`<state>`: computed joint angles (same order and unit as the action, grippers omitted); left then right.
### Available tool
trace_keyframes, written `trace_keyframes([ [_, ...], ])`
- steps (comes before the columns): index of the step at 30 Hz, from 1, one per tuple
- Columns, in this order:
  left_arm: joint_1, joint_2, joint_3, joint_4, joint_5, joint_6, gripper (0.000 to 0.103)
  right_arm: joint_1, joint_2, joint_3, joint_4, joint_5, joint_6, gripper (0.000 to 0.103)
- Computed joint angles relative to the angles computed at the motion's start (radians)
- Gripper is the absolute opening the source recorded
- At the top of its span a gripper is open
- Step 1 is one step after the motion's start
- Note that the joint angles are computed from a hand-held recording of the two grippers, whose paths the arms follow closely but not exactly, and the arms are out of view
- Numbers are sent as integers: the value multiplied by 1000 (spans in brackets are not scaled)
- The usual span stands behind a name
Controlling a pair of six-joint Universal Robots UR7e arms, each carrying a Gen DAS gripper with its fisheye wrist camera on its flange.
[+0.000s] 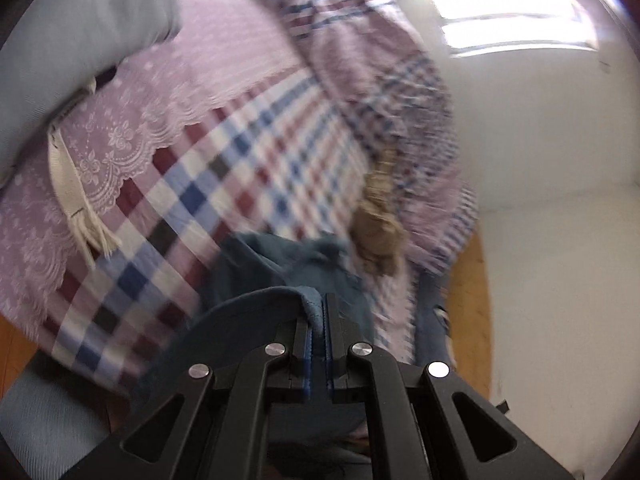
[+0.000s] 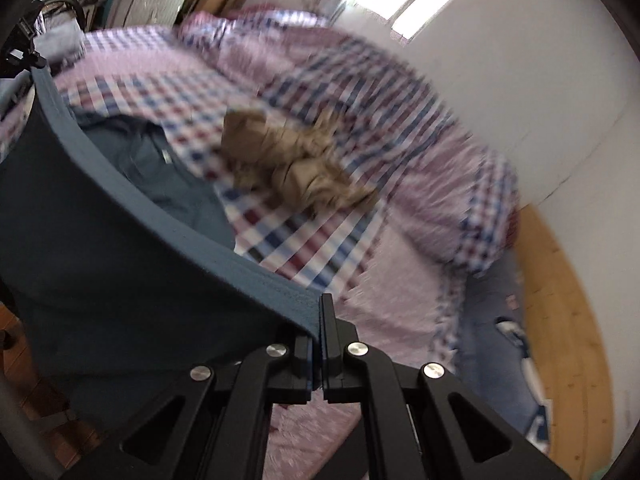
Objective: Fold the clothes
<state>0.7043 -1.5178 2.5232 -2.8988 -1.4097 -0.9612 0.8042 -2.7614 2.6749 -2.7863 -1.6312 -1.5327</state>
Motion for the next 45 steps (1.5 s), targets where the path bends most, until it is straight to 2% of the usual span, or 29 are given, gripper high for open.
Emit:
trace_keyframes([
  [2,35,105,-20,-69,17,19,3,99,209,6,-187,-140,32,0],
  [4,60,188,-46,-116,28,46,3,154,395,-3,-336,-246,55,7],
  [5,66,218,-58,-132,37,57,3,165,459,-14,-377,-279,70,16],
  [6,70,241,-67,-144,53,67,3,173,497,-28,-393,-308,94,30],
  [7,73,262,-76,-156,72,77,4,177,528,-43,-403,-330,117,46],
  [9,92,299,-89,-204,82,104,11,181,548,-66,-416,-355,152,57],
  [11,116,328,-89,-290,79,121,27,194,549,-82,-435,-371,188,66],
  [13,141,365,-86,-411,75,144,49,230,555,-99,-476,-394,241,78],
  [15,167,408,-95,-507,65,173,57,298,607,-119,-557,-478,256,81],
  [18,199,464,-119,-585,41,233,58,389,725,-174,-714,-633,246,81],
  [20,212,488,-137,-590,22,288,58,437,750,-218,-665,-713,326,81],
  [21,216,498,-141,-598,14,314,58,473,737,-226,-577,-721,416,81],
  [22,220,508,-144,-611,8,339,58,508,719,-237,-472,-726,513,81],
  [23,220,513,-146,-620,11,355,58,532,698,-237,-368,-691,613,81],
  [24,217,515,-148,-627,19,367,58,550,677,-227,-263,-613,716,81],
  [26,209,523,-156,-632,41,384,58,559,650,-214,-54,-409,875,81],
  [27,201,525,-163,-619,57,384,58,562,652,-221,51,-304,938,81],
  [28,197,525,-168,-609,61,385,58,567,677,-219,114,-199,977,76],
  [29,196,526,-173,-606,54,388,58,583,726,-213,135,-134,1001,72],
  [30,195,526,-176,-605,50,391,58,603,781,-209,132,-111,1020,63],
  [32,191,525,-181,-604,50,394,58,650,920,-215,113,-102,1058,55],
  [33,188,524,-182,-601,54,398,58,671,986,-224,103,-117,1075,45],
  [37,183,510,-180,-593,71,415,58,726,1192,-276,87,-164,1141,41],
  [40,193,502,-181,-595,53,408,58,745,1268,-308,81,-199,1184,40],
  [45,204,488,-177,-620,32,398,58,758,1329,-361,146,-222,1242,38],
])
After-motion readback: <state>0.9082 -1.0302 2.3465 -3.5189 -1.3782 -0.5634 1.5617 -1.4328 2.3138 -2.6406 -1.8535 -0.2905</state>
